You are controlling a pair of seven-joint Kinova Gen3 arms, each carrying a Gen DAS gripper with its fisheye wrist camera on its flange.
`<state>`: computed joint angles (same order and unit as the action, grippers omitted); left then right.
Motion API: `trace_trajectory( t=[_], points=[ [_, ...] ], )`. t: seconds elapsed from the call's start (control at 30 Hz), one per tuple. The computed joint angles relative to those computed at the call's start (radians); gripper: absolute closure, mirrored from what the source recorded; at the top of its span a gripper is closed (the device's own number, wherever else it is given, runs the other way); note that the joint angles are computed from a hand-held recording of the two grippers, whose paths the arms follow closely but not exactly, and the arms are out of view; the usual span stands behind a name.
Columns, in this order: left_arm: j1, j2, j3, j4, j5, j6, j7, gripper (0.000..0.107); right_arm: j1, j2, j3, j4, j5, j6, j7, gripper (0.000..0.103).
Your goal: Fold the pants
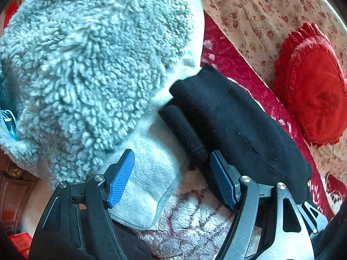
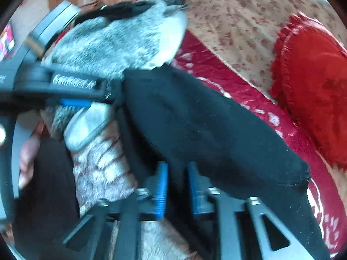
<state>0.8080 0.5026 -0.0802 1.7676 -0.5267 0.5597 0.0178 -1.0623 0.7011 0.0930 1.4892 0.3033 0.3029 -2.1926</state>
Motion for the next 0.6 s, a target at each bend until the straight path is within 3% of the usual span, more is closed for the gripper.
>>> trace_trajectory(
  t=[0.1,0.27,0.37,0.43,0.53,0.6],
  points=[
    [0.048,-0.039,-0.041,0.038,-0.051,-0.013,0.066,0.035,0.091,-0.054,-0.087,0.055,-0.068,-0.059,0.042,0.098],
    [0.079,-0.062,-0.035,0.044,-0.145,0.021,0.161,0.035,0.075,-0.095,-0.095,0.102,-0.098,-0.078,0.068,0.098],
    [0.035,-0.040,0.020,0.009,-0.128,0.037,0.119,0.035,0.006,-0.039,-0.027,0.052,-0.083,-0.024,0.016,0.098],
    [0.031,-0.027,0.032,-0.010,-0.125,0.046,0.099,0.035,0.012,-0.030,-0.035,0.038,-0.095,-0.002,0.014,0.094],
    [0.029,-0.003,0.033,-0.036,-0.120,0.043,0.077,0.035,0.074,-0.083,-0.101,0.094,-0.108,-0.043,0.047,0.083],
    [0.028,0.022,0.038,-0.066,-0.108,0.051,0.050,0.035,0.067,-0.128,-0.070,0.159,-0.127,-0.102,0.009,0.082]
  ],
)
